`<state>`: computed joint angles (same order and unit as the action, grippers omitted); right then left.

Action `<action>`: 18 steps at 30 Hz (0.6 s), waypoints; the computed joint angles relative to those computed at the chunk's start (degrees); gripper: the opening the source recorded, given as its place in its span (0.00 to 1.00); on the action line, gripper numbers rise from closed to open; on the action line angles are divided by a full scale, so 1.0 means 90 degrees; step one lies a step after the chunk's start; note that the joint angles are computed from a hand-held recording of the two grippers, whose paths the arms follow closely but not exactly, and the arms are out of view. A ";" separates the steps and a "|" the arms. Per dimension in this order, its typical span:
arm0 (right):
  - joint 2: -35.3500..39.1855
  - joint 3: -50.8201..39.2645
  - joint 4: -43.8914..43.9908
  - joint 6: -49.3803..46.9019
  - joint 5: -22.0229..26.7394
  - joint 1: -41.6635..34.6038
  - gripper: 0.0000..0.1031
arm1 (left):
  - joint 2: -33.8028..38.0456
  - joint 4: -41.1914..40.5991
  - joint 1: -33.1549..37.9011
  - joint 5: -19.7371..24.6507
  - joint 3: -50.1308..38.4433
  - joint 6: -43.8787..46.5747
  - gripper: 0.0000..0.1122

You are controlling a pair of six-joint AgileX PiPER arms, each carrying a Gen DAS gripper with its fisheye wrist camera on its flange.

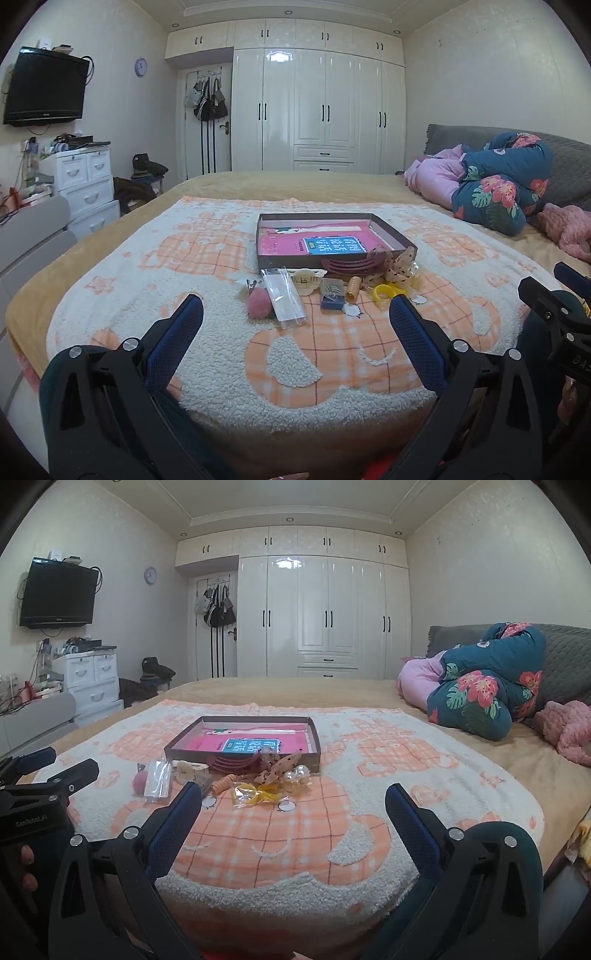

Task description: Organize jewelry

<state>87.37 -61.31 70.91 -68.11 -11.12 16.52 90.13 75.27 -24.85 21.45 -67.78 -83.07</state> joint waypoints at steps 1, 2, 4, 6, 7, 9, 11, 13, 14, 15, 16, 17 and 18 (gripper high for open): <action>0.0004 -0.0003 0.0002 -0.0008 -0.0004 0.0007 0.94 | -0.0001 -0.0002 -0.0007 0.0018 -0.0002 0.0004 0.82; 0.0003 -0.0001 0.0001 -0.0013 -0.0006 0.0017 0.94 | -0.0003 0.0004 -0.0007 0.0023 0.0000 -0.0010 0.82; -0.0004 0.0041 -0.0164 0.0149 -0.0018 0.0020 0.94 | -0.0048 -0.0059 0.0042 -0.0019 0.0027 0.0074 0.82; -0.0005 0.0040 -0.0149 0.0142 -0.0001 0.0016 0.94 | -0.0051 -0.0062 0.0041 -0.0018 0.0028 0.0071 0.82; -0.0010 0.0047 -0.0133 0.0132 -0.0004 0.0024 0.94 | -0.0048 -0.0041 0.0029 0.0001 0.0027 0.0051 0.82; -0.0013 0.0042 -0.0118 0.0111 0.0004 0.0018 0.94 | -0.0048 -0.0071 0.0069 -0.0033 0.0025 0.0084 0.82; -0.0016 0.0055 -0.0204 0.0198 0.0015 0.0014 0.94 | -0.0079 -0.0175 0.0047 0.0010 0.0004 0.0202 0.82; -0.0016 0.0058 -0.0196 0.0198 0.0014 0.0013 0.94 | -0.0083 -0.0142 0.0060 -0.0014 0.0016 0.0161 0.82; -0.0011 0.0044 -0.0140 0.0137 0.0039 0.0003 0.94 | -0.0069 -0.0163 0.0049 -0.0003 0.0006 0.0181 0.82; -0.0010 0.0052 -0.0164 0.0152 0.0000 0.0020 0.94 | -0.0068 -0.0195 0.0058 -0.0002 -0.0004 0.0215 0.82; -0.0017 0.0060 -0.0187 0.0176 0.0002 0.0023 0.94 | -0.0075 -0.0162 0.0050 -0.0002 0.0009 0.0175 0.82; -0.0011 0.0044 -0.0186 0.0181 0.0039 0.0000 0.94 | -0.0071 -0.0151 0.0045 0.0002 0.0006 0.0168 0.82; -0.0008 0.0045 -0.0187 0.0174 0.0021 0.0008 0.94 | -0.0071 -0.0151 0.0045 0.0002 0.0006 0.0168 0.82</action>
<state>87.29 -60.90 69.23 -66.54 -10.93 16.60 89.49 73.92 -24.44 21.46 -67.73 -81.56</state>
